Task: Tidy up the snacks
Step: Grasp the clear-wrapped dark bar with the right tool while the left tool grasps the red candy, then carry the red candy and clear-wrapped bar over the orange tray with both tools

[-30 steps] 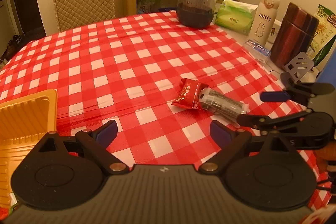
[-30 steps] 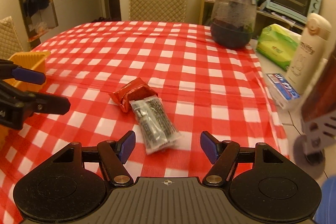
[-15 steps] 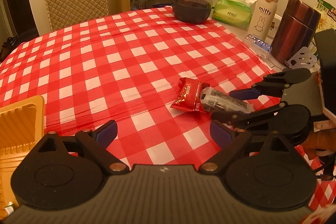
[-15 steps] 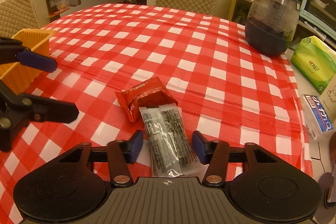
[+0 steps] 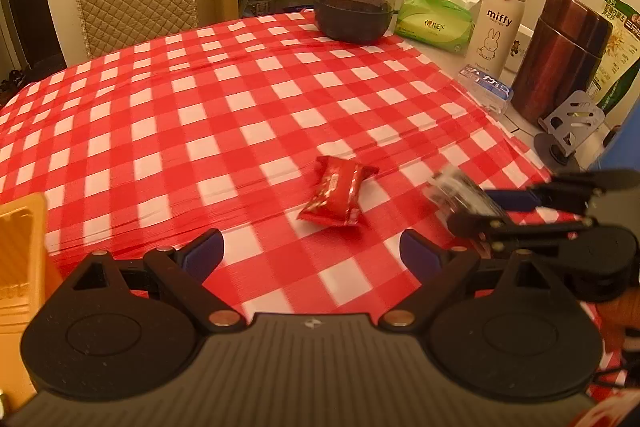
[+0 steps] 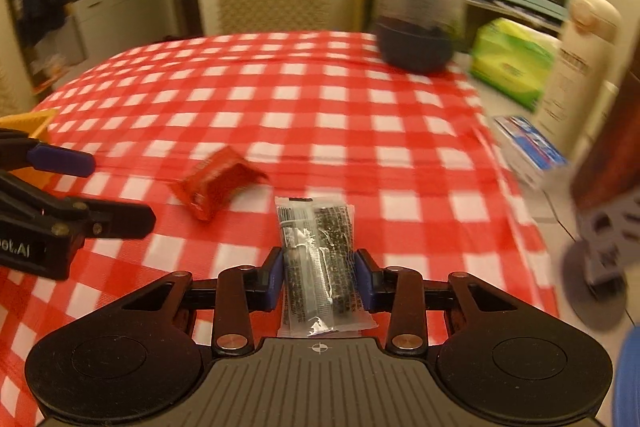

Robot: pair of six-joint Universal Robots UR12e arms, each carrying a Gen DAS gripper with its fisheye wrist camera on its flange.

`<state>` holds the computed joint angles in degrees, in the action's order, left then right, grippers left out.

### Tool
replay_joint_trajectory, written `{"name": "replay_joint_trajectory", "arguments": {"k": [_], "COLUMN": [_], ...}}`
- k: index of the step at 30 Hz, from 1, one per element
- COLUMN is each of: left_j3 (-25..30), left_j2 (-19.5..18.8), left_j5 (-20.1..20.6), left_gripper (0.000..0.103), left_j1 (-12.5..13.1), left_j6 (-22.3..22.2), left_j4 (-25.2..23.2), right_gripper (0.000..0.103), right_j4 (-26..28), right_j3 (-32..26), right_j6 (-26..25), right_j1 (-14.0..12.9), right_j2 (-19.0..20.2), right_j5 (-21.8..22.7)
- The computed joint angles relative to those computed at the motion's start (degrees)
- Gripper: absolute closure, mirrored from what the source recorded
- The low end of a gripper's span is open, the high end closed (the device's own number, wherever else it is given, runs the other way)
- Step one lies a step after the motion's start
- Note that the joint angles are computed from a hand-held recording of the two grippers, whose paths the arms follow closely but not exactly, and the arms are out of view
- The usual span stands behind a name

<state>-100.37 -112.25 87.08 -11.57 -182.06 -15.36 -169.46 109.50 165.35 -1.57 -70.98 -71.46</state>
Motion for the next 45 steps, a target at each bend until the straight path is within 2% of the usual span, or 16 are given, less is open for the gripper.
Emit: {"name": "replay_joint_trajectory", "arguments": {"k": [3,7,10,13,14,16,21,26,34,38,45], "left_j3": [0.84,1.94,3.07,4.24,4.6,5.19,6.08,5.81,2.92,0.68,-1.02], "left_j2": [-1.22,-3.19,-4.51,-5.36,-5.59,-6.04,-6.56,-6.56,-4.65,-3.05,-2.2], "left_j5": [-0.26,-1.69,-1.81,-3.16,-2.85,-2.17,-1.82,-0.91,-0.65,-0.23,1.08], "left_gripper": [0.01,0.018,0.027,0.033,0.038,0.045,0.054,0.069,0.078,0.078,0.077], "left_j1": [-0.35,-0.53,-0.72,-0.46,-0.51,-0.65,-0.82,-1.0,-1.12,-1.28,-2.0], "left_j6": [-0.83,-0.17,1.15,0.2,0.42,1.52,5.3,6.12,3.66,2.12,2.97], "left_j4": [1.43,4.81,5.85,4.76,4.41,4.1,1.71,0.88,2.71,3.67,3.91], "right_gripper": [0.065,0.065,0.065,0.065,0.065,0.065,0.065,0.065,0.063,0.063,0.063], "right_j4": [0.16,-0.1,-0.24,-0.7,-0.69,-0.6,-0.53,-0.86,-2.04,-2.37,-1.84], "right_j3": [0.64,1.44,1.86,2.37,2.43,2.48,2.4,2.4,2.65,2.78,3.43], "right_j6": [1.46,3.01,3.78,4.27,4.38,4.53,4.35,4.44,4.37,4.29,3.77], "right_j1": [-0.54,-1.28,-1.54,-1.71,-1.77,-1.76,-1.51,-1.39,-1.35,-1.02,-1.03], "right_j2": [-0.36,-0.9,-1.31,-1.68,-1.73,-1.76,-1.53,-1.44,-1.27,-1.33,-2.01], "right_j5": [-0.54,-0.17,-0.25,-0.27,-0.18,-0.29,-0.95,-1.25,-1.24,-2.13,-1.65]}}
